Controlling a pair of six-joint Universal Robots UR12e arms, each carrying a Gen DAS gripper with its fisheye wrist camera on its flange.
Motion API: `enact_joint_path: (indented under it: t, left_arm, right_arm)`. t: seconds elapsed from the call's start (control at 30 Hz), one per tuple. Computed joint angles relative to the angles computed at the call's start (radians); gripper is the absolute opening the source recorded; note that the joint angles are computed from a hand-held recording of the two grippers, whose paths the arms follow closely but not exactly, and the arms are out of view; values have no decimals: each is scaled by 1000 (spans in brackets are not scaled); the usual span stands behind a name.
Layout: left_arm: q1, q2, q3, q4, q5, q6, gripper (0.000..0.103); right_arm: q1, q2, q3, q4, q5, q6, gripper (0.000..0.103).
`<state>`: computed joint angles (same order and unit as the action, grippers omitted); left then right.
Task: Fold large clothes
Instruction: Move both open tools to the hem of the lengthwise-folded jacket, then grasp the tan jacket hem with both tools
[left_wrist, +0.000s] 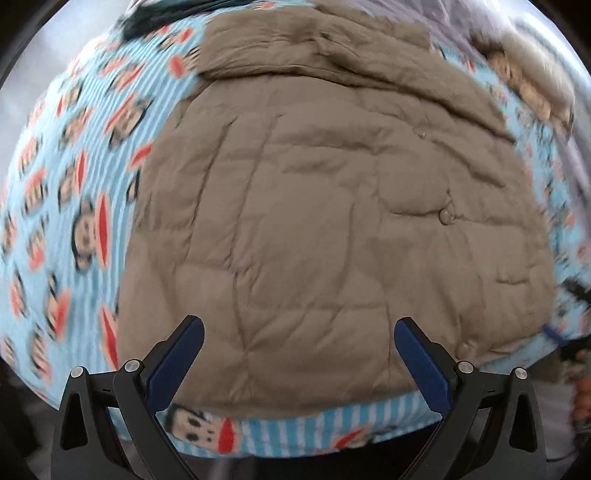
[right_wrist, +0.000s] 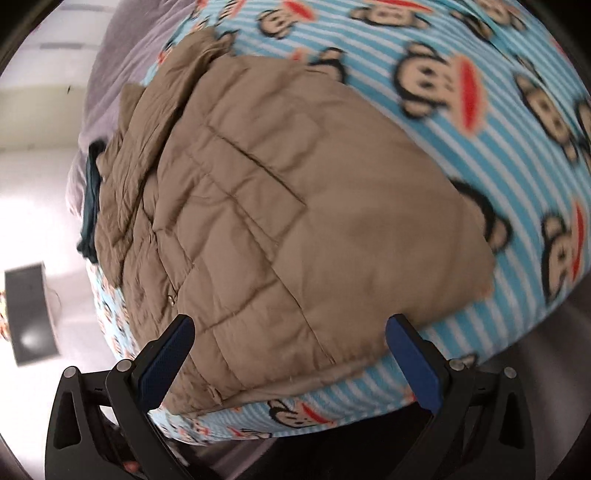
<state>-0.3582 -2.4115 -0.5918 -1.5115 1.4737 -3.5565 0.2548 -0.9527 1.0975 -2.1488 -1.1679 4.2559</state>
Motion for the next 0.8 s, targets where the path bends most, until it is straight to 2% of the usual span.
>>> enact_joint_path:
  t: [0.07, 0.17, 0.27, 0.43, 0.5, 0.6, 0.8]
  left_arm:
    - [23, 63, -124, 69, -64, -70, 103]
    - [44, 123, -238, 111, -78, -143, 103]
    - [59, 174, -337, 185, -117, -176, 103]
    - [89, 214, -466, 299, -311, -264, 103]
    - [91, 213, -490, 346, -347, -302, 103]
    - [83, 196, -481, 385, -365, -328, 103]
    - [77, 144, -407, 379, -383, -296, 103]
  right_arm:
    - [0, -22, 48, -61, -6, 60, 103]
    - [1, -51, 117, -146, -10, 149, 103]
    - [2, -66, 159, -210, -8, 200, 103]
    - [1, -77, 225, -324, 6, 300, 103]
    - [0, -78, 251, -392, 15, 357, 103]
    - [1, -76, 271, -459, 9, 395, 103]
    - [2, -65, 263, -469, -1, 388, 103]
